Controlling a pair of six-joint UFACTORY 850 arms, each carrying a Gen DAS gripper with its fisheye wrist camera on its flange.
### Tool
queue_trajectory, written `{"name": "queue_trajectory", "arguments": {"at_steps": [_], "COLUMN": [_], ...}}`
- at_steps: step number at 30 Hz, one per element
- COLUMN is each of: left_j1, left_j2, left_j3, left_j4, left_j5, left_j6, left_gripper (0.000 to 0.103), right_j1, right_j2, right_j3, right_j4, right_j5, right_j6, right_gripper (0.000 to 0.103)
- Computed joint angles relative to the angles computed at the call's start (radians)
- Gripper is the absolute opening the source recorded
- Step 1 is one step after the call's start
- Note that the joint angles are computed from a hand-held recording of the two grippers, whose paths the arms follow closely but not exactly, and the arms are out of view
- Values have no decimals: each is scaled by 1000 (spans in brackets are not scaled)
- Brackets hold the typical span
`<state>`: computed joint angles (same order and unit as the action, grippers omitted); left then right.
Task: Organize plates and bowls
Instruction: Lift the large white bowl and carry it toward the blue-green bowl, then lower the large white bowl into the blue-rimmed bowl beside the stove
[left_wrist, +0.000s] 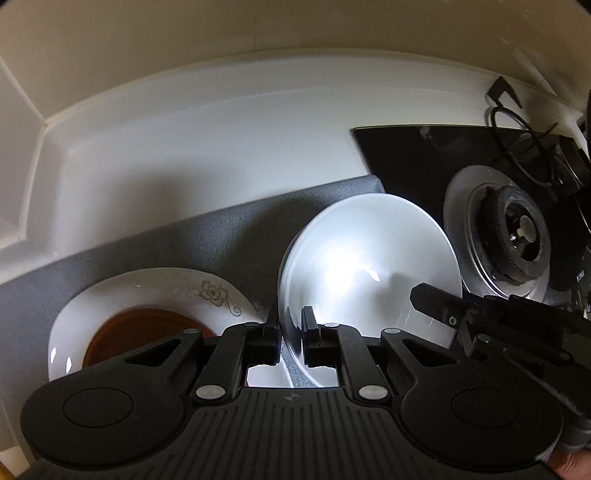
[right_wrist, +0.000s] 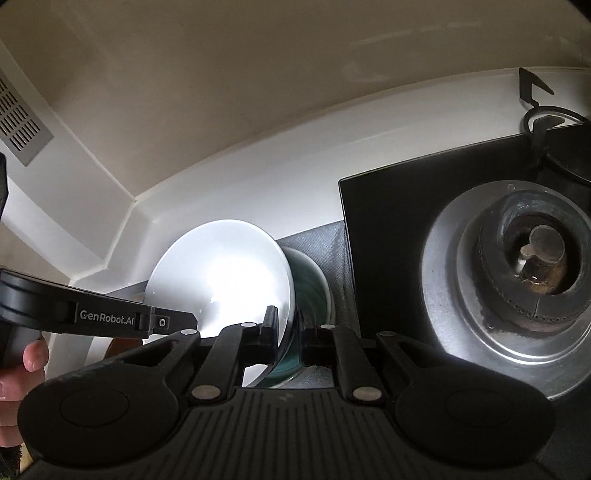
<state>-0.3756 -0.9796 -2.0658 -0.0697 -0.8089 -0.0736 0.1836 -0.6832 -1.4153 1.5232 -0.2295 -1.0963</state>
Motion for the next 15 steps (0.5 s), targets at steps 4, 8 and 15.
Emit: {"name": "queue_trajectory", "arguments": {"at_steps": [4,8,15], "left_j1": [-3,-10,17], "left_j2": [-19,-27,-44], "left_j3": [-23,-32,-50], "left_j4": [8,29,-70], "left_j5": [-6,6,-6], "left_j6": [-10,-24,6], "left_gripper": [11,11,12], "right_j1": [10,15,12], "right_j2": [-9,-5,10], "right_j3": [-6,1,29], "right_j4": [-20,13,260], "right_j5": [21,46,54], "right_j6": [-19,-81,-342], "right_gripper": [11,11,12]}}
